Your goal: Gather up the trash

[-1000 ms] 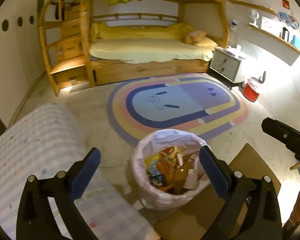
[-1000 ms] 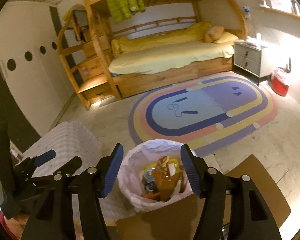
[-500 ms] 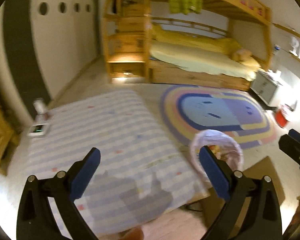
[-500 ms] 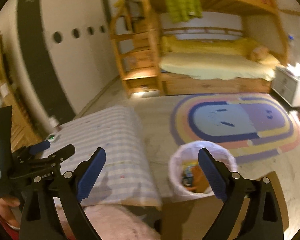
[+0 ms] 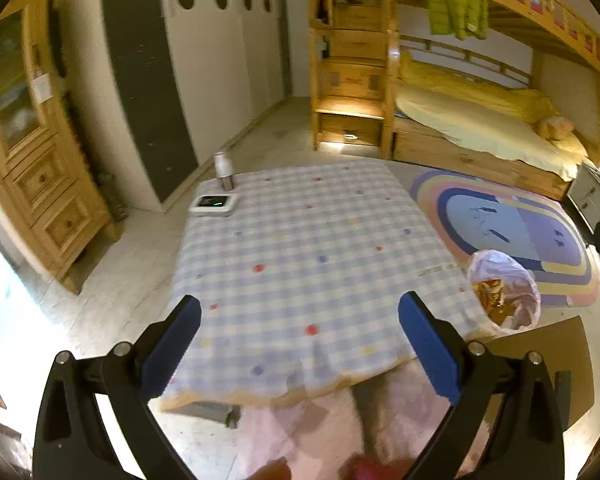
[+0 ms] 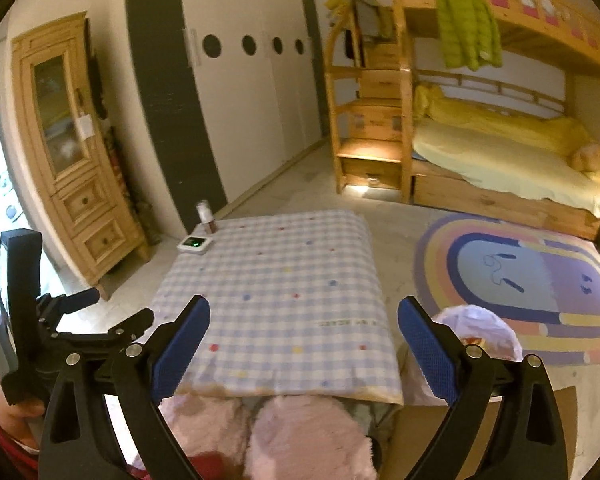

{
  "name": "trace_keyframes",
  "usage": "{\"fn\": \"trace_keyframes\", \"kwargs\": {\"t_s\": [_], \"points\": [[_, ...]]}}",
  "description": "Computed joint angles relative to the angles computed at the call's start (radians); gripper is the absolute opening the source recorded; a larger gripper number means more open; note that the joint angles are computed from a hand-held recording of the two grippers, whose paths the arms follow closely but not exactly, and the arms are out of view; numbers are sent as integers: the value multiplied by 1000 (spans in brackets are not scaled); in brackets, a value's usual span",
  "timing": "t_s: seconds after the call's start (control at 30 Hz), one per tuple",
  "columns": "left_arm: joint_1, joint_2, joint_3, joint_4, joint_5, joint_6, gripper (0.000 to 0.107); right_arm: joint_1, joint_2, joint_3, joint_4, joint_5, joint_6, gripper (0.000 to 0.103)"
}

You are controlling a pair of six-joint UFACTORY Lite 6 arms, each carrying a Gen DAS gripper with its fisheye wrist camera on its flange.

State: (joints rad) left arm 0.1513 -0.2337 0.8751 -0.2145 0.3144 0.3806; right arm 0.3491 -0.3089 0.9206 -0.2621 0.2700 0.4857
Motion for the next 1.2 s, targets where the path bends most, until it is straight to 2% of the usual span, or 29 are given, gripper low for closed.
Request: {"fn": "trace_keyframes", "kwargs": {"t_s": [0.13, 0.2, 0.27, 0.43, 1.2], "points": [[126, -90, -64, -9, 16, 76, 96, 136, -32, -7, -319, 107, 320, 94], [192, -110, -73, -61, 39, 150, 96, 189, -35, -10, -399, 156, 406, 94], [257, -125, -81, -126, 61, 232, 96, 209, -37, -9, -401, 179, 409, 94], [311, -122, -64, -177, 82, 294, 96, 195, -53, -3, -333, 192, 319, 94], [269, -119, -51, -163, 89, 263, 96, 197, -74, -30, -378, 179, 371, 94]]}}
